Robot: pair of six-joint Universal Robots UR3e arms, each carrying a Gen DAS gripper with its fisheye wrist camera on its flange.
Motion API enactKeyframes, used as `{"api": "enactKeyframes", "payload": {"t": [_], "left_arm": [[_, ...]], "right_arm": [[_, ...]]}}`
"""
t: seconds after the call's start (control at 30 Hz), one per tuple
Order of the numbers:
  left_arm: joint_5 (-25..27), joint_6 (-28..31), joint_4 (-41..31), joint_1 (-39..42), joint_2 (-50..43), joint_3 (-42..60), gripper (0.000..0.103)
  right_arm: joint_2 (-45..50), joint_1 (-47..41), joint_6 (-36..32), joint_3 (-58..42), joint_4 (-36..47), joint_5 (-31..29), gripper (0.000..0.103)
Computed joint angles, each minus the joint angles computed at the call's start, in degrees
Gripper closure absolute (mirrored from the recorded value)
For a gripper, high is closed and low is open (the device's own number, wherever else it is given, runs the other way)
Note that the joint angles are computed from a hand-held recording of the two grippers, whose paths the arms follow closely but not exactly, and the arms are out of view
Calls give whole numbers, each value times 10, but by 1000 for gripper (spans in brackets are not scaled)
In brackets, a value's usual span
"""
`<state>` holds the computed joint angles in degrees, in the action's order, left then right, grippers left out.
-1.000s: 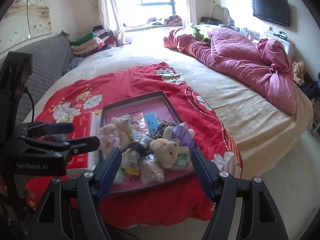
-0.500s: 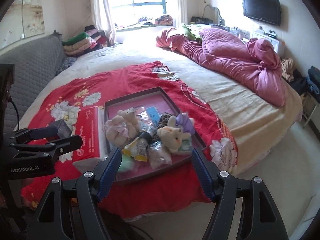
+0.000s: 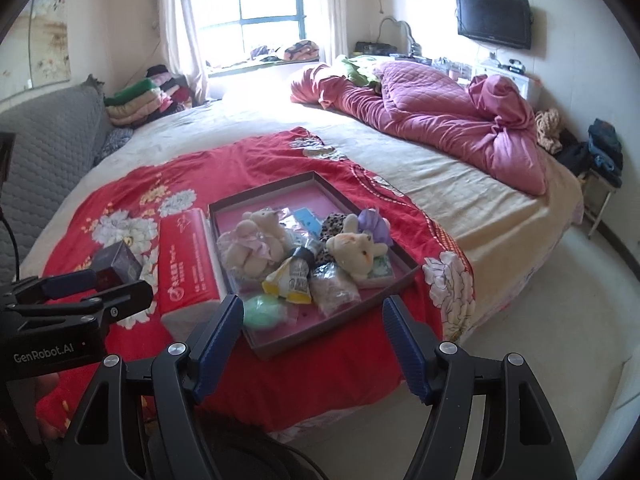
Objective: Organize soft objects
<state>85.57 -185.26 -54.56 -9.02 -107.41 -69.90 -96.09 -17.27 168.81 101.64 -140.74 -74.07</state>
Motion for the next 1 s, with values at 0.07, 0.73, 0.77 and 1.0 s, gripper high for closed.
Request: {"api": "enactKeyframes", "payload": {"t": [0.07, 0.73, 0.77, 1.0], "left_arm": [[2, 2, 4, 2, 14, -19, 15], [22, 2, 32, 2, 96, -128, 15], [20, 3, 30, 0, 96, -128, 15], [15, -5, 37, -3, 102, -148, 15]], "right_arm": [[-15, 11, 6, 12, -2, -20, 29], [-74, 32, 27, 79, -32, -47, 29], [-74, 32, 28, 79, -30, -45, 29], [-83, 21, 34, 83, -29, -32, 29]]}}
